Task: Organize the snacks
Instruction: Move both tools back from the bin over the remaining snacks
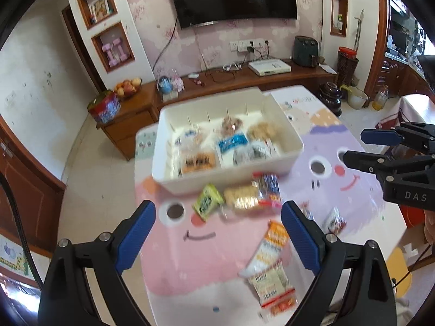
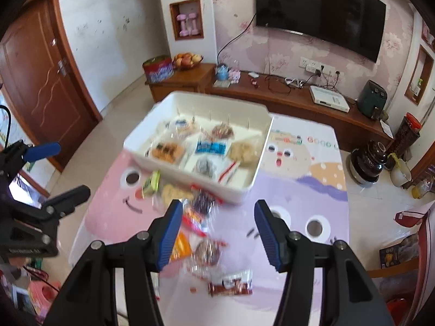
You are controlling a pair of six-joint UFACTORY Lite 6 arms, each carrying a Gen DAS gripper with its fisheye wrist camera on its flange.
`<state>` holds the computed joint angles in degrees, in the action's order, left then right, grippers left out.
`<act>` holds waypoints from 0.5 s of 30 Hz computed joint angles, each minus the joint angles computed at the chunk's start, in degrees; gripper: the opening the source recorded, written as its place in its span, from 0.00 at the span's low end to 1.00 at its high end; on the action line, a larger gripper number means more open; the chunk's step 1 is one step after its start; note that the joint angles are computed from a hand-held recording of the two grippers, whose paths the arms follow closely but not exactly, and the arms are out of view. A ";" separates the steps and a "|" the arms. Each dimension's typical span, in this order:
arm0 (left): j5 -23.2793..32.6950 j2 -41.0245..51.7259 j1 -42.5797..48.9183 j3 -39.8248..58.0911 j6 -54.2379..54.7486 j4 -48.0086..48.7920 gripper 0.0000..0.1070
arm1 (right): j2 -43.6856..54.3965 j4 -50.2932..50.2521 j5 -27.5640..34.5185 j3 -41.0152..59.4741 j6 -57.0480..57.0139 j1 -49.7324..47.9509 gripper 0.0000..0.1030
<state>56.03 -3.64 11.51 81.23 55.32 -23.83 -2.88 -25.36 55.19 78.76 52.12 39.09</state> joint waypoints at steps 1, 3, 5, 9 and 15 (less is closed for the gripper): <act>0.00 -0.91 0.83 -2.28 0.70 -0.02 0.87 | -0.80 -0.16 -0.07 -1.44 0.81 0.95 0.54; -1.09 -2.92 1.97 -7.02 1.79 -0.39 0.87 | -2.79 -0.86 -0.56 -5.14 2.91 2.81 0.54; -2.45 -5.09 3.71 -13.46 3.47 -1.81 0.87 | -4.54 -1.71 -1.19 -8.71 5.09 4.72 0.54; -5.49 -8.26 6.99 -24.79 7.26 -4.24 0.87 | -7.47 -5.01 -1.65 -15.29 12.07 9.54 0.54; -12.47 -12.13 6.07 -38.30 8.60 -5.06 0.87 | -9.76 -6.68 -5.53 -26.73 20.12 14.27 0.54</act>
